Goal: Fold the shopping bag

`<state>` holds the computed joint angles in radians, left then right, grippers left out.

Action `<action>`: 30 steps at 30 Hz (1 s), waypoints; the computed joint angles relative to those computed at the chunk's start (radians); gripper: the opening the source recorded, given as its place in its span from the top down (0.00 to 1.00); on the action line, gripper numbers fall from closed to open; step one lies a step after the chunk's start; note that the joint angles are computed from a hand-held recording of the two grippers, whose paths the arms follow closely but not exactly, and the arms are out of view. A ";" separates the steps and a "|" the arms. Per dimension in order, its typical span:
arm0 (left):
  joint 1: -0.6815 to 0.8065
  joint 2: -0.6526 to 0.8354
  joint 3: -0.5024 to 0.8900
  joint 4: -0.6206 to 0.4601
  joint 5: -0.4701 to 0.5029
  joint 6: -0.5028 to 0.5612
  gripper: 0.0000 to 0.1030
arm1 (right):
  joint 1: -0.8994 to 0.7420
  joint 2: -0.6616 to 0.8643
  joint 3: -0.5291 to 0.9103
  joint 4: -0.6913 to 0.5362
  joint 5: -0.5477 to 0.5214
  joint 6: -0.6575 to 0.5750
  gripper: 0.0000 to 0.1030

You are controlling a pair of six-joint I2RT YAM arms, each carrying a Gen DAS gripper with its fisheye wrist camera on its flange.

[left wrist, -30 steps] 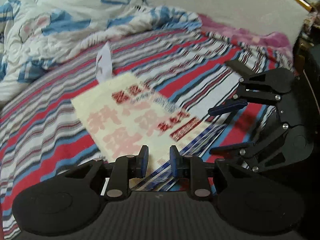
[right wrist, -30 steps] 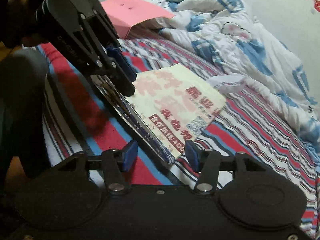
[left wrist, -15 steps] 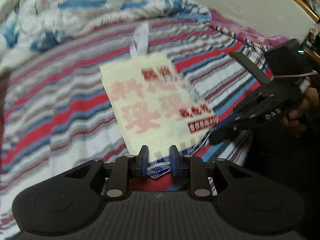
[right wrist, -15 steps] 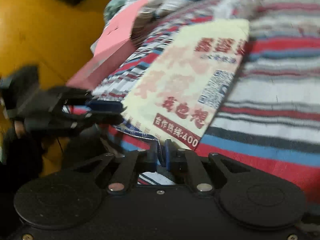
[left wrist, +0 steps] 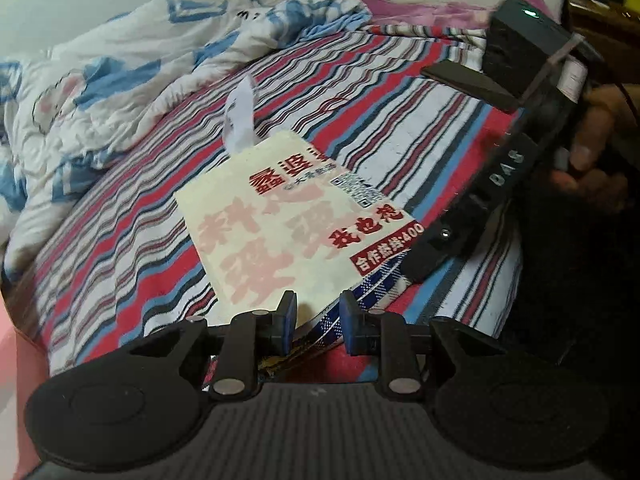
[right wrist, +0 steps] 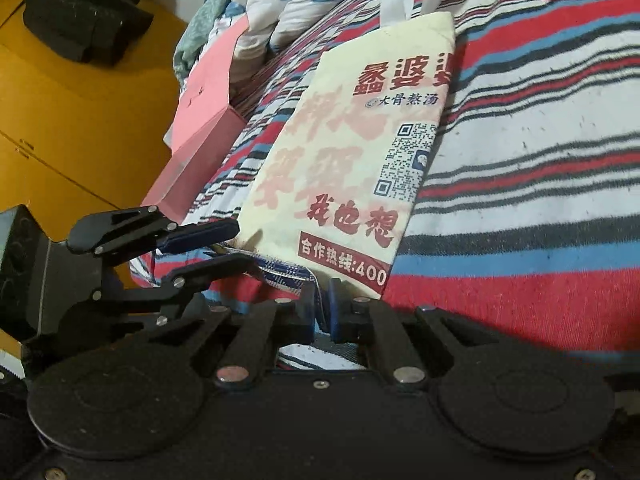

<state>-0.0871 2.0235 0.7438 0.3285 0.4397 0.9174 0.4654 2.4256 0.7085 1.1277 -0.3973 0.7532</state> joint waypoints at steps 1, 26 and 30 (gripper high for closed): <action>-0.002 0.014 0.004 0.012 -0.009 -0.001 0.79 | 0.012 0.000 -0.007 0.018 0.025 0.004 0.96; 0.045 0.127 0.052 0.054 0.077 -0.256 0.79 | 0.407 0.014 0.035 0.029 0.952 -0.332 1.00; 0.047 0.132 0.042 0.076 0.087 -0.271 0.79 | 0.420 0.019 0.063 0.011 0.934 -0.346 1.00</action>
